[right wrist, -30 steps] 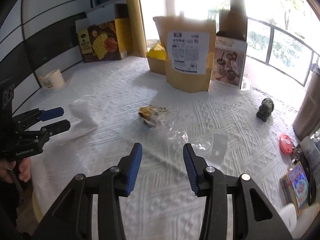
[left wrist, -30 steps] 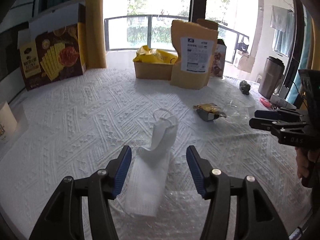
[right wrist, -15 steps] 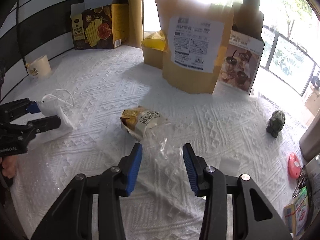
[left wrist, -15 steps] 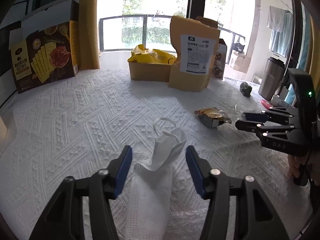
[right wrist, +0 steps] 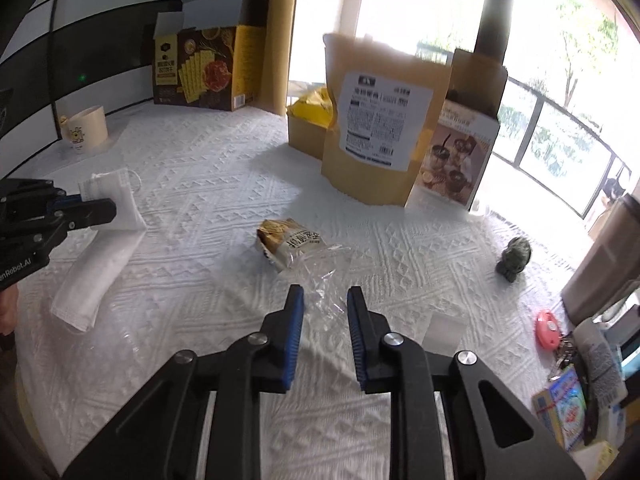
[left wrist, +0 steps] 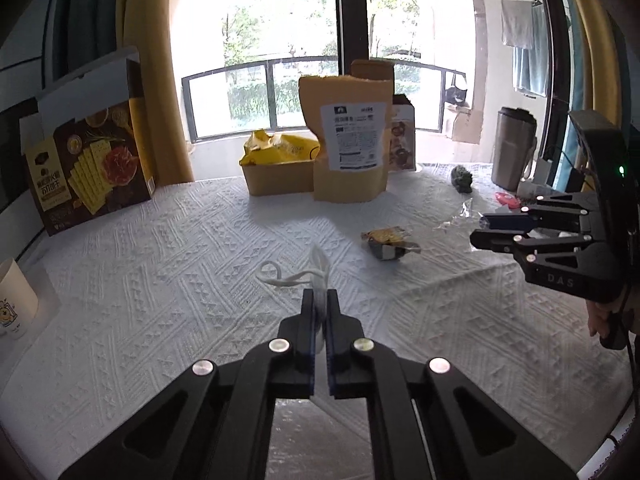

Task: Collect trash
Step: 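Grasp the white face mask with the left tool while the right tool grasps the clear wrapper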

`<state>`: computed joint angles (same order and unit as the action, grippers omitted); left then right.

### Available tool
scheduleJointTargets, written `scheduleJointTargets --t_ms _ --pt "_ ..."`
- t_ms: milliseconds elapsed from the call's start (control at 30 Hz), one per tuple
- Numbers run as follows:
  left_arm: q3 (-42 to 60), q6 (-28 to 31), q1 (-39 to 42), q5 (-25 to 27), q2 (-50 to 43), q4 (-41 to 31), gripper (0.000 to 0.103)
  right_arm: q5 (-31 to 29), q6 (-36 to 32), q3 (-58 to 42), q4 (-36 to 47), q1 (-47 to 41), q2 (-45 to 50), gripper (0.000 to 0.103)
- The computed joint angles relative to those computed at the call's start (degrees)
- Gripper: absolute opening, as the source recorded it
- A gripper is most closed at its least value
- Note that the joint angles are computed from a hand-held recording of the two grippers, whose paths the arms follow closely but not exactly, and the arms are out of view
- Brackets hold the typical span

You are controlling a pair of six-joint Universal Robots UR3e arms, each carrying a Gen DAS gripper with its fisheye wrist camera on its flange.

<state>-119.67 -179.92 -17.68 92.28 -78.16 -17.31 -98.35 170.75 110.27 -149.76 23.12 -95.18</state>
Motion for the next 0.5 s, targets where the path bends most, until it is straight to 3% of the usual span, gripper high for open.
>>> scheduleJointTargets --t_ms 500 --pt "-2.97 -5.36 -7.81 7.55 21.17 -8.4 0.003 -13.01 5.63 -6.9 14.05 17.65 -12.09 0.02"
